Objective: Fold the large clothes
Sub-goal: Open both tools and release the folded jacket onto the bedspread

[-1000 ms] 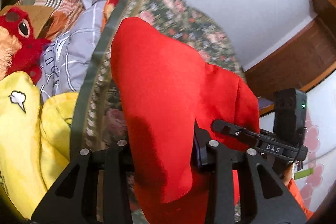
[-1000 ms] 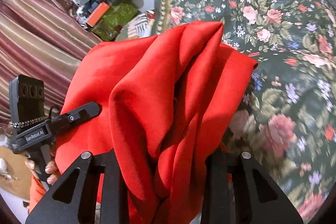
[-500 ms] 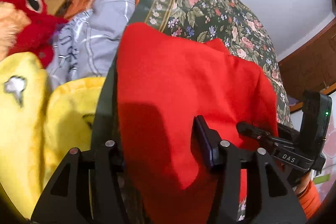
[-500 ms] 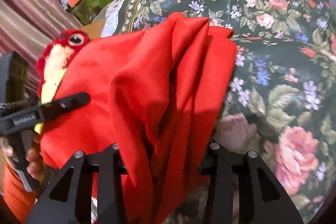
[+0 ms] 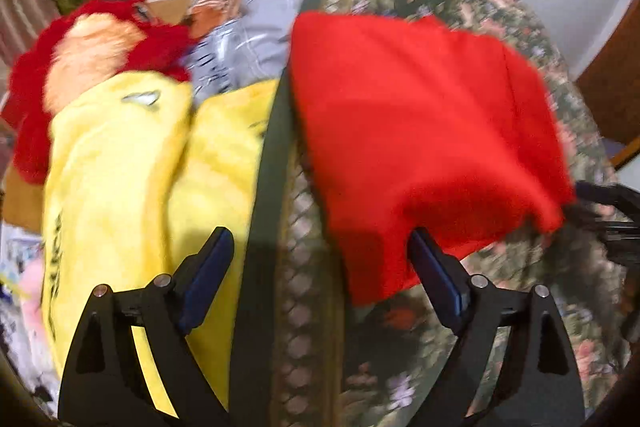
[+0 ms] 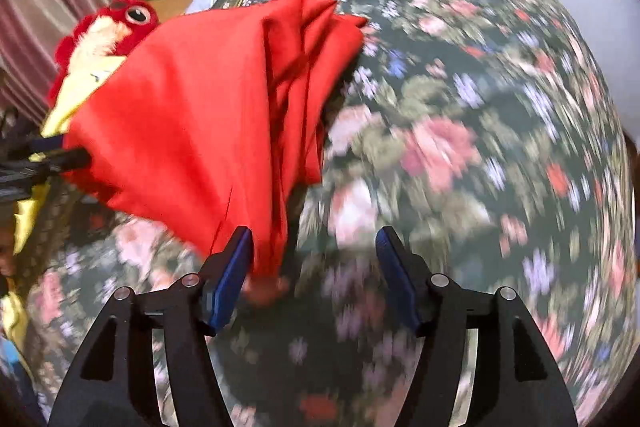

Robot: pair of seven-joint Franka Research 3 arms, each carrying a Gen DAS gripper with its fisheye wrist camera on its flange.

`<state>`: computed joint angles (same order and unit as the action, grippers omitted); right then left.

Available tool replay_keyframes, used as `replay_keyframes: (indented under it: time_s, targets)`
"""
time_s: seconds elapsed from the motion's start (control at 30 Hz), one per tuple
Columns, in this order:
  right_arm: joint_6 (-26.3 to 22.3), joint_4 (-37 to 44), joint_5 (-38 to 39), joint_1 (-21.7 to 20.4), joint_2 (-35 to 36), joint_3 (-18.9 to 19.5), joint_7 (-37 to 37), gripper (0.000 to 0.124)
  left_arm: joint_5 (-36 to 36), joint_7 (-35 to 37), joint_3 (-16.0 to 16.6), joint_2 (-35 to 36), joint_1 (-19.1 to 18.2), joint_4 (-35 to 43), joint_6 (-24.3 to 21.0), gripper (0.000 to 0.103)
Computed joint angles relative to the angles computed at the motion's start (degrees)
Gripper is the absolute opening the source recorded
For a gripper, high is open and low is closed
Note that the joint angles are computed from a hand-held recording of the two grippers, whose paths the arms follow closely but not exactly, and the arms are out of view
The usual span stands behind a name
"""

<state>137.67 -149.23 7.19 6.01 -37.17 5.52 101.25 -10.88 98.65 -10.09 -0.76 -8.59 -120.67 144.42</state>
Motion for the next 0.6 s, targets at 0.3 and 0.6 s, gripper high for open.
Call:
replay_keyframes:
  time_s: [0.3, 0.6]
  targets:
    - [-1.4, 0.1, 0.9, 1.0, -15.9, 2.6, 3.9, 0.060, 0.1, -0.3, 1.5, -17.0, -4.0, -10.5, 3.5, 0.088]
    - [1.6, 5.4, -1.4, 0.9, -27.9, 9.1, 7.3, 0.060, 1.1, -1.8, 5.2, -42.0, -13.7, -20.0, 9.2, 0.089]
